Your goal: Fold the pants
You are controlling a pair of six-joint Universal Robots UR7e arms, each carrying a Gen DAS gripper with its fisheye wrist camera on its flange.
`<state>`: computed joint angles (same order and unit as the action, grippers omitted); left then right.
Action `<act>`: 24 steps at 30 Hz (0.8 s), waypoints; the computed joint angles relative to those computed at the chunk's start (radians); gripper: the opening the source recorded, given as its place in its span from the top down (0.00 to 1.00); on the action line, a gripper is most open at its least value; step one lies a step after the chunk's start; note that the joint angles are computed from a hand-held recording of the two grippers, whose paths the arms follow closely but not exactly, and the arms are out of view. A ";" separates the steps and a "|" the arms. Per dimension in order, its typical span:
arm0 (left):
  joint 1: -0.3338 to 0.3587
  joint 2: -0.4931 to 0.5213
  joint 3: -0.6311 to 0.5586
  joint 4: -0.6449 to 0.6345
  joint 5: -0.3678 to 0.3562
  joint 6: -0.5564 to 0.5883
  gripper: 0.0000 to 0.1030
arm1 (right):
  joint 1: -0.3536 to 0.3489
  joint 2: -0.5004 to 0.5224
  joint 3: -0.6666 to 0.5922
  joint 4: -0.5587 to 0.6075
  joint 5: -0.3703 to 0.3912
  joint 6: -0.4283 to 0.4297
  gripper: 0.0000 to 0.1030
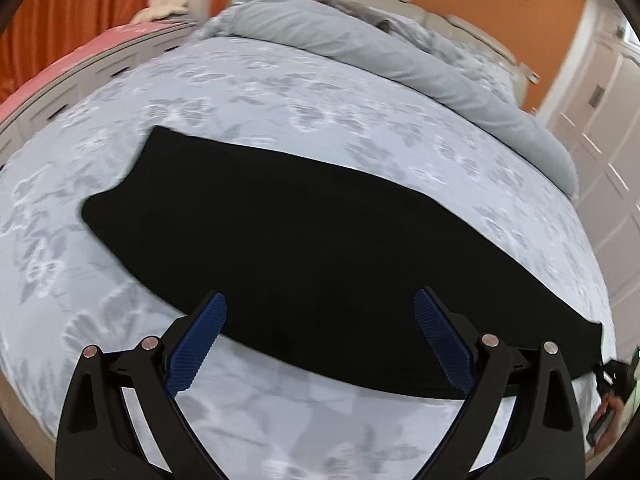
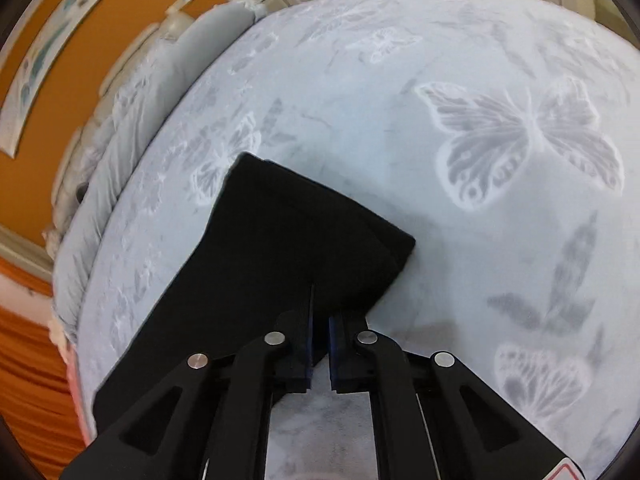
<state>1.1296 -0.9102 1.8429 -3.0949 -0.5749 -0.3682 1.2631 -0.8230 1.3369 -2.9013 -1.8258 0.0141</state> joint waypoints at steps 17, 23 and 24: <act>0.213 -0.174 -0.070 0.456 0.039 -0.263 0.58 | 0.248 0.035 0.164 -0.376 -0.188 -0.358 0.51; 0.209 -0.172 -0.085 0.536 0.116 -0.385 0.61 | 0.254 0.057 0.131 -0.338 -0.186 -0.325 0.51; 0.184 -0.174 -0.067 0.491 0.152 -0.365 0.59 | 0.250 0.051 0.132 -0.347 -0.193 -0.316 0.50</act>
<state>1.3141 -1.0839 1.7761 -2.6040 -0.4227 -0.7333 1.5131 -0.7719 1.4690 -3.2481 -2.0189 -0.3019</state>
